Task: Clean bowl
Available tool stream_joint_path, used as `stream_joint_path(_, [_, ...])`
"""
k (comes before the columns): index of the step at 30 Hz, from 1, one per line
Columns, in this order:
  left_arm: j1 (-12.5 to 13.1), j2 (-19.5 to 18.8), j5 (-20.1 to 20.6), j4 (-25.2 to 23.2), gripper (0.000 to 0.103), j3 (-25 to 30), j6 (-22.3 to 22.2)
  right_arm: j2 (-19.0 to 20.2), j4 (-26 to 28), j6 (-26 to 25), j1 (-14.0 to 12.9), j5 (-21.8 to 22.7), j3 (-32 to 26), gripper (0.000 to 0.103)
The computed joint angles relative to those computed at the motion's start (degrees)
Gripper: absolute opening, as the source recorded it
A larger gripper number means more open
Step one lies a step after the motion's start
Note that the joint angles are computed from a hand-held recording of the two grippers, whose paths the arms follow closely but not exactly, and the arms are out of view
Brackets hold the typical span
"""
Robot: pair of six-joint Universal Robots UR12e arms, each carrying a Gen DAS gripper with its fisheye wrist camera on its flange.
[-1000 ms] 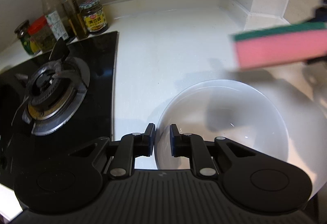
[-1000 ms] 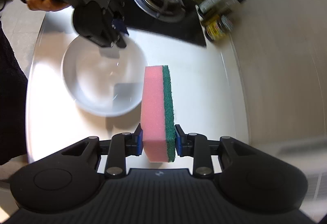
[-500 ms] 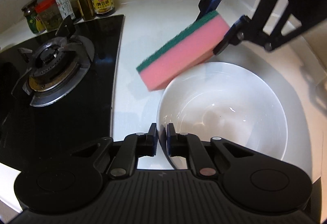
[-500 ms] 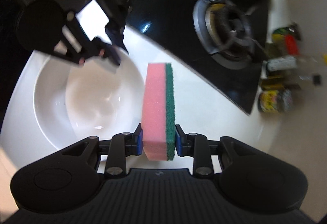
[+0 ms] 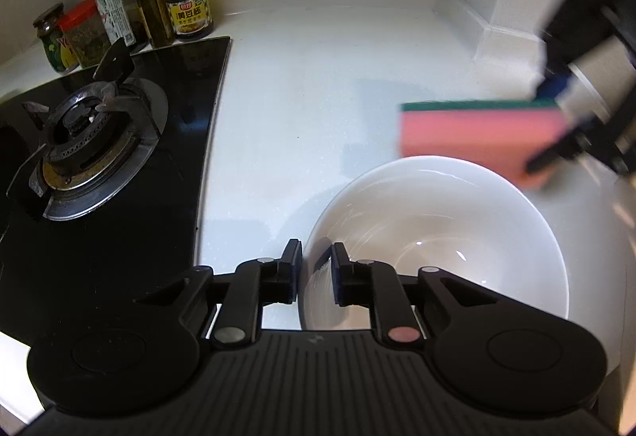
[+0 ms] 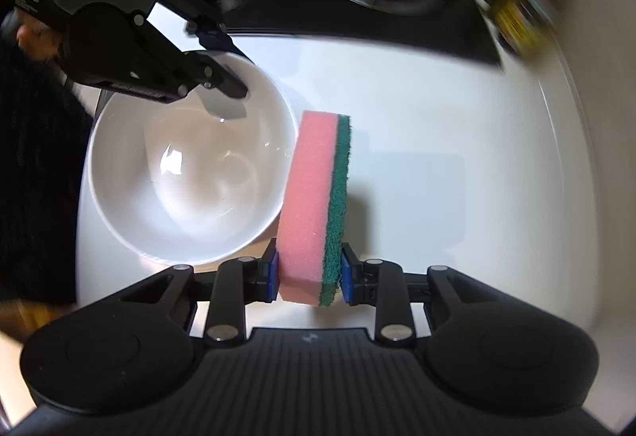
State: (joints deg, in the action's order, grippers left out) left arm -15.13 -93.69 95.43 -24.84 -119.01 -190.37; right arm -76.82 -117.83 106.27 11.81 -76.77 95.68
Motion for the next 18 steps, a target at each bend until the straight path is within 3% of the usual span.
stream_joint_path(4, [-0.4,-0.2,0.9,0.2,0.020,0.1,-1.1,-5.9,-10.0,16.0,-2.3,2.6,10.4,0.025])
stream_joint_path(12, [-1.8,-0.6,4.6,1.0,0.023,0.0,-3.6,-14.6,-25.3,44.4,-2.2,1.9,24.5,0.025])
stream_joint_path(15, [-2.5,-0.8,6.3,1.1,0.024,-0.1,-4.6,-17.3,-28.5,52.4,-2.0,2.3,28.3,0.025])
stream_joint_path(18, [-3.2,-0.8,8.1,0.7,0.025,-0.1,-5.5,-19.4,-29.9,57.3,-1.9,3.8,31.2,0.025])
